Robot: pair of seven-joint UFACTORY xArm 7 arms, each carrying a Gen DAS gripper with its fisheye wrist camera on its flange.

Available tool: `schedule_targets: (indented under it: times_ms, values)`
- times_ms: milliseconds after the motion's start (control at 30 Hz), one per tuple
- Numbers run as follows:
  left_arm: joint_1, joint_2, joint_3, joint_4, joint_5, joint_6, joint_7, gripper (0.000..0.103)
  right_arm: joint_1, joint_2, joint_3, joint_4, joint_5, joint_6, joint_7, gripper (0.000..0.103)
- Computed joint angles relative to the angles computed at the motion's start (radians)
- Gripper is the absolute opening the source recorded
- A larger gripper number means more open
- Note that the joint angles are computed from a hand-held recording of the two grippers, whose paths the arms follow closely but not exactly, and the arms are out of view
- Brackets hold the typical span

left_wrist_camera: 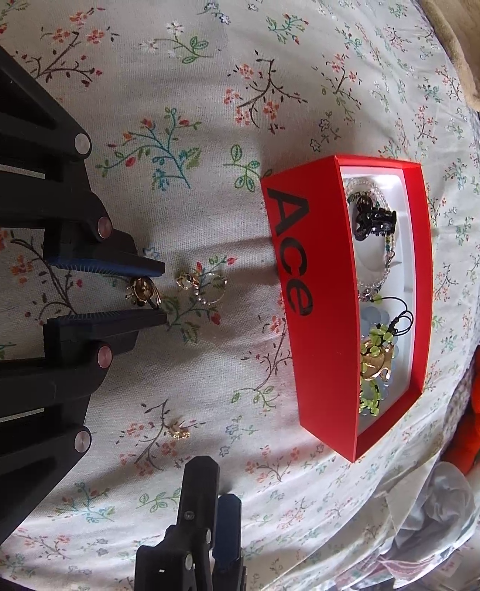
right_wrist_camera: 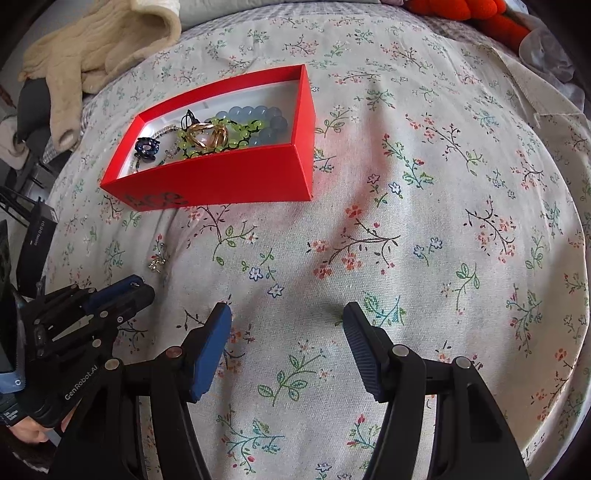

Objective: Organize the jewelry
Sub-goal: 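Grasp the gold flower earring with the right tool while the left holds its earring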

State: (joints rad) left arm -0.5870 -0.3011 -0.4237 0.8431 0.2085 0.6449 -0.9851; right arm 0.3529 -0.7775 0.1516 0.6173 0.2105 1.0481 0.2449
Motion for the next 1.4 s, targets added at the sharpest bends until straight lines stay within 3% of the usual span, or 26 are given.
schedule_targets:
  times_ms: [433,533,633,767,867,1400]
  values:
    - [0.008,-0.133,0.013,-0.068,-0.069,0.094,0.016,0.012,0.075,0.081,0.070,0.047,-0.002,-0.091,0.005,0.064]
    - [0.016,-0.166,0.014,-0.089,-0.083,0.113,0.013,0.012,0.105,0.119,0.083,0.057,-0.004,-0.130,-0.009,0.043]
    - [0.019,-0.195,0.019,-0.109,-0.103,0.124,0.019,0.012,0.140,0.157,0.086,0.058,0.015,-0.153,-0.021,0.032]
    - [0.022,-0.221,0.023,-0.127,-0.127,0.130,0.031,0.012,0.156,0.174,0.114,0.054,-0.020,-0.202,-0.018,0.030]
    - [0.023,-0.228,0.027,-0.134,-0.145,0.132,0.039,0.012,0.187,0.185,0.092,0.050,0.005,-0.238,-0.045,0.024]
    - [0.019,-0.222,0.037,-0.147,-0.196,0.111,0.075,0.012,0.191,0.306,0.118,0.084,-0.040,-0.312,-0.004,0.019]
